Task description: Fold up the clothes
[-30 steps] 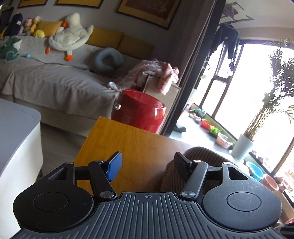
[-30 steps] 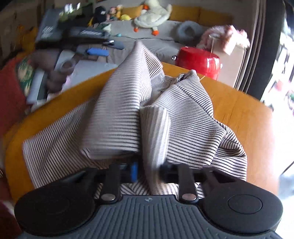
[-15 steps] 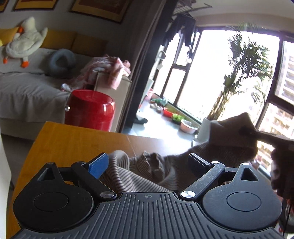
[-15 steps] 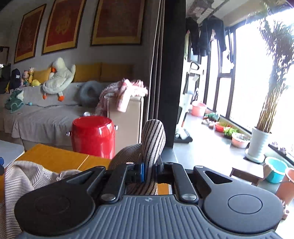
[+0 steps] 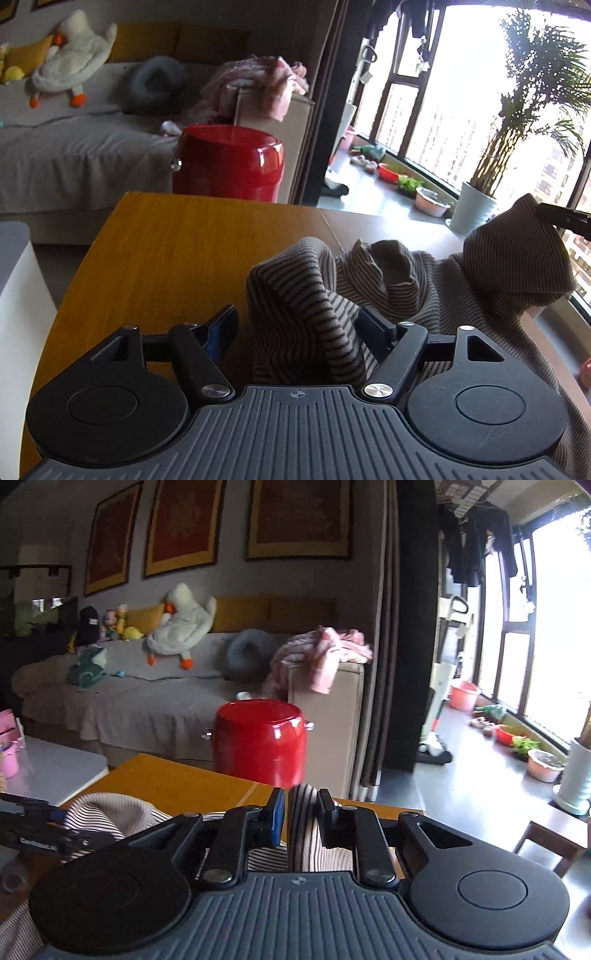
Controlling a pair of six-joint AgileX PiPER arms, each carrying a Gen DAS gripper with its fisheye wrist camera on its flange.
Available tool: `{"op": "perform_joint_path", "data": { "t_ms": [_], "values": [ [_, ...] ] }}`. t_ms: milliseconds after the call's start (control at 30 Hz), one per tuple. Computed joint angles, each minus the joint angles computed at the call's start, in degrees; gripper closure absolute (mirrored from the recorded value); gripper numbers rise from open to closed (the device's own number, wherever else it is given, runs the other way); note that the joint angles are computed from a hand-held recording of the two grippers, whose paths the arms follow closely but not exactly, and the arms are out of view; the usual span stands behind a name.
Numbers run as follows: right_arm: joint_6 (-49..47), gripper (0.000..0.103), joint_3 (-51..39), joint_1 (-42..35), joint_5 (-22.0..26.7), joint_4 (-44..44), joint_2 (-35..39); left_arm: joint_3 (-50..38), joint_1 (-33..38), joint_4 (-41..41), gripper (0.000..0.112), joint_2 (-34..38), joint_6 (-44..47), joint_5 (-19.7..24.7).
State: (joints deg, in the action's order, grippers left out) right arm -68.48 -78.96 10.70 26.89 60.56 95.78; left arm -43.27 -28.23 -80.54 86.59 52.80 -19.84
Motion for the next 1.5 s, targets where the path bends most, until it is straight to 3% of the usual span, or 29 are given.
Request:
{"op": "perform_joint_path", "data": {
  "t_ms": [100,233,267,300,333,500,600,700,767,933,1000,1067,1100,1200,1267,1400,1433,1500],
  "values": [
    [10.8,0.073,-10.0,3.4,7.1,-8.0,8.2,1.4,-0.6,0.7,0.036,-0.7,-2.0,-3.5],
    [26.2,0.062,-26.2,7.7,15.5,-19.1,21.1,2.7,1.6,0.1,0.041,-2.3,-2.2,-4.2],
    [29.4,0.064,-30.1,8.8,17.9,-22.0,24.0,3.0,2.2,-0.3,0.043,-2.8,-1.9,-4.5],
    [31.8,0.089,-33.8,9.7,20.3,-24.4,26.8,3.3,2.8,-0.6,0.044,-3.2,-1.6,-4.8],
    [31.9,0.099,-35.3,10.6,20.6,-25.3,27.5,3.5,3.4,-0.9,0.044,-3.6,-1.3,-5.1],
    [22.7,0.1,-36.3,11.1,14.7,-15.6,25.1,5.4,8.6,-1.4,0.044,-5.9,-0.5,-2.7],
    [23.0,0.103,-41.3,11.6,12.1,-18.8,27.0,6.8,11.2,3.7,0.044,-7.5,-6.0,0.9],
    [27.8,0.101,-44.3,12.2,10.9,-26.4,28.6,7.2,11.9,9.5,0.034,-8.7,-12.4,2.9],
    [27.1,0.101,-40.4,11.3,9.2,-26.5,26.3,7.1,11.4,10.7,0.03,-9.5,-13.6,3.0],
    [9.8,0.088,-17.5,5.4,7.8,-12.8,13.1,7.7,8.8,11.3,0.023,-12.9,-12.4,3.7],
    [1.7,0.086,-7.7,2.8,9.6,-6.8,7.1,7.2,7.3,14.7,0.021,-12.7,-15.2,4.7],
    [-5.6,0.073,1.3,1.5,9.6,-3.1,1.5,6.6,6.1,23.0,0.021,-11.5,-23.5,6.3],
    [-9.9,0.059,6.3,1.3,8.4,-1.5,-1.6,6.0,5.1,26.9,0.021,-10.4,-28.0,7.5],
    [-24.6,0.045,18.6,2.7,0.7,5.0,-8.6,5.0,-0.3,26.2,0.021,-8.2,-27.5,6.3],
    [-28.0,0.044,21.5,3.9,-2.2,6.1,-9.2,5.0,-4.9,24.8,0.019,-6.9,-25.6,3.2],
    [-33.4,0.048,20.5,8.0,-11.7,11.5,-4.1,3.8,-9.0,38.0,0.017,-3.3,-37.6,3.5],
    [-31.5,0.056,19.2,8.2,-13.0,10.6,-2.6,3.8,-10.3,37.5,0.016,-1.5,-36.4,1.4],
    [-25.2,0.061,16.8,8.1,-14.4,7.2,-0.5,3.2,-12.2,29.5,0.016,1.1,-28.5,-0.7]
  ]
}}
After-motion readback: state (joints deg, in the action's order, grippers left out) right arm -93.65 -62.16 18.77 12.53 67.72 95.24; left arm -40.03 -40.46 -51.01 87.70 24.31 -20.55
